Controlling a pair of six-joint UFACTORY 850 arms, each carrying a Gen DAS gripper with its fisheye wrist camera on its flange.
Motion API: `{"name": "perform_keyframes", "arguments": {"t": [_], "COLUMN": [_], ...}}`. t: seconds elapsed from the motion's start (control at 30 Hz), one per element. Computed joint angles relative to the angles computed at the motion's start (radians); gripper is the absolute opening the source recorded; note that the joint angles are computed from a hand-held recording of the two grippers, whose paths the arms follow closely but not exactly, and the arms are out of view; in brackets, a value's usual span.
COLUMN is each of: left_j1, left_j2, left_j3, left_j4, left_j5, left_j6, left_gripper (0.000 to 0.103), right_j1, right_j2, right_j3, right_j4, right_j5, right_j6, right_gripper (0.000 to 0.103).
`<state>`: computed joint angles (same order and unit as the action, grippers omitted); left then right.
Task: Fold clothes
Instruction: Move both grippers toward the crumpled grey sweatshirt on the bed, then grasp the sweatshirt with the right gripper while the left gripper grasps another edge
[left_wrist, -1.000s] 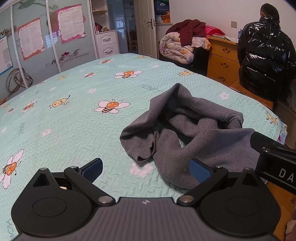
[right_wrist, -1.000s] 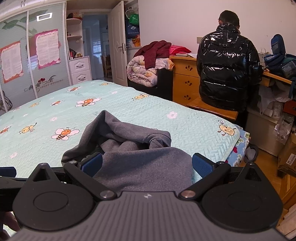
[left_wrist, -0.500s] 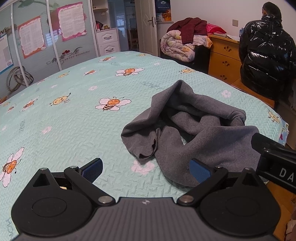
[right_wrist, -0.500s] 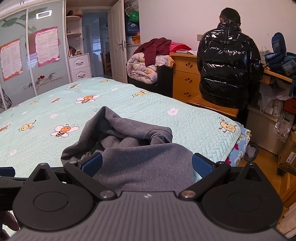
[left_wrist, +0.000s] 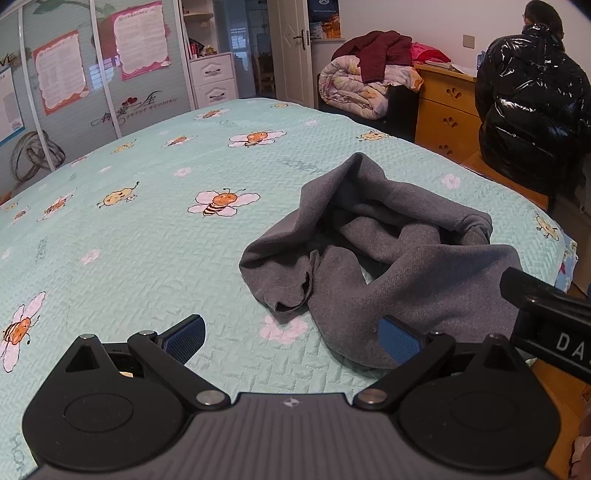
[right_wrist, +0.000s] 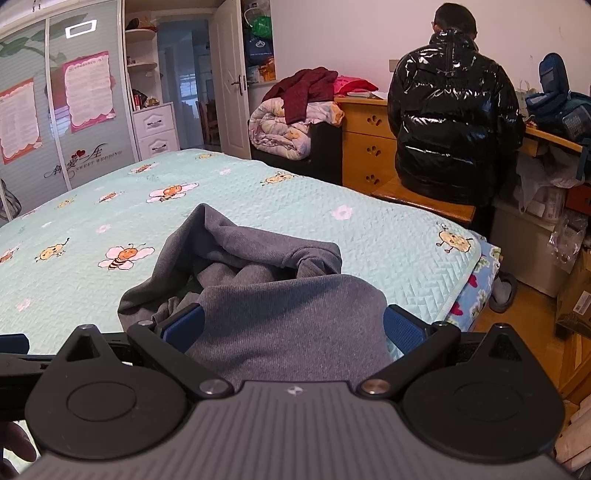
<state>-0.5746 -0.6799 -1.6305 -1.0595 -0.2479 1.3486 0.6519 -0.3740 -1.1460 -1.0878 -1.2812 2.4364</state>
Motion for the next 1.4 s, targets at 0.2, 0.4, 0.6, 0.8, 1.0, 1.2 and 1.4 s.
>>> {"name": "perform_keyframes", "arguments": {"t": [0.2, 0.4, 0.6, 0.8, 1.0, 1.2, 1.4], "left_j1": [-0.001, 0.000, -0.004, -0.013, -0.026, -0.041, -0.057], "left_j2": [-0.010, -0.030, -0.066, -0.134, -0.244, -0.387, -0.590], "left_j3": [-0.009, -0.032, -0.071, -0.150, -0.296, -0.500, -0.799], "left_j4": [0.041, 0.114, 0.246, 0.421, 0.575, 0.701, 0.801], "left_j5": [0.000, -0.001, -0.003, -0.013, -0.059, -0.118, -0.292], "left_j6": [-0.040, -0.114, -0.244, -0.413, -0.555, -0.653, -0.798], "left_gripper": [0.103, 0.103, 0.103, 0.103, 0.103, 0.103, 0.103], "right_j1": [-0.006, -0.015, -0.029, -0.055, -0.119, -0.209, -0.303], "right_j2": [-0.004, -0.010, -0.018, -0.030, -0.043, -0.040, -0.046], "right_j3": [0.004, 0.005, 0.005, 0.005, 0.011, 0.049, 0.086], "right_j4": [-0.002, 0.001, 0.006, 0.004, -0.018, -0.070, -0.118], "right_j5": [0.015, 0.037, 0.070, 0.106, 0.164, 0.282, 0.386], "right_j6": [0.003, 0.004, 0.003, -0.004, -0.047, -0.057, -0.054], "right_gripper": [0.102, 0.102, 0.102, 0.102, 0.102, 0.102, 0.102]}}
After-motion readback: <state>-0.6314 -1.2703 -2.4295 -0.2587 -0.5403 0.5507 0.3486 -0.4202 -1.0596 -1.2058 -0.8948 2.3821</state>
